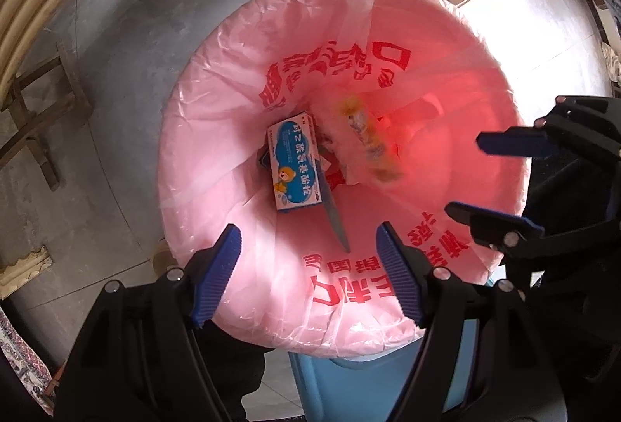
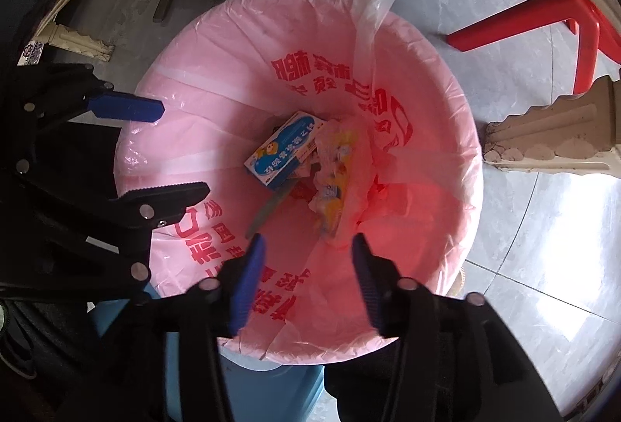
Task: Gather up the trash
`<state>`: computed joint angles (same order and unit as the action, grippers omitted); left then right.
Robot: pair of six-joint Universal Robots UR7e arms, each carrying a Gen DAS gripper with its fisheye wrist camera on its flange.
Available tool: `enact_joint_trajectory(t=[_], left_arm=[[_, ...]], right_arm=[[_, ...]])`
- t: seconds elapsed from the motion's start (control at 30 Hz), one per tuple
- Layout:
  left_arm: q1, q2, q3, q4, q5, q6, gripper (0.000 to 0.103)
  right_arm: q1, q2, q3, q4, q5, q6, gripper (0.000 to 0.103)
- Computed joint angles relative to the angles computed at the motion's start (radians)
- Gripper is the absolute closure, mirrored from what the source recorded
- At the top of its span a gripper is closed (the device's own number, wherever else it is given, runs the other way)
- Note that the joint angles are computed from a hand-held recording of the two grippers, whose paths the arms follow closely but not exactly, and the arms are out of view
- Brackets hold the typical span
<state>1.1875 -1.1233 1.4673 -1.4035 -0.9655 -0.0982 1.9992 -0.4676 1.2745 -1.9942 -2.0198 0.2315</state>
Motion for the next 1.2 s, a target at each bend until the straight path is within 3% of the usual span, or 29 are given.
enact_joint_trajectory(t=[0.33,0.53,0.67,0.73,0.83,0.97,1.2], left_arm=[[-0.044,-0.057,0.042,-0.034,0.021,-0.030,0.032],[-0.098,-0.120,0.077,-0.112,0.048,-0.051,0.032],[-0.156,-0.173,0.101,-0.182,0.066,-0.096,0.032],[-0.188,-0.195,0.108,-0.213,0.083,-0.121,0.032],[-0.236,-0.226,0.122,-0.262,0.118,-0.147,0.032],[-0.296,-0.260,0.133,-0.295,0.165,-0.195,0.032],[-0.402,-0.325,0.181,-0.356,0.279,-0.262,0.025]], right_arm=[[0.023,-0.026,0.014,-0.023,-0.018,0.013,0.046],[0.060,-0.090,0.074,-0.106,-0.051,0.037,0.046],[0.100,-0.157,0.115,-0.193,-0.116,0.059,0.046],[0.119,-0.186,0.136,-0.239,-0.150,0.069,0.036],[0.154,-0.215,0.156,-0.322,-0.220,0.071,0.035],[0.204,-0.239,0.167,-0.413,-0.320,0.039,0.035],[0.267,-0.277,0.165,-0.540,-0.400,-0.013,0.029]])
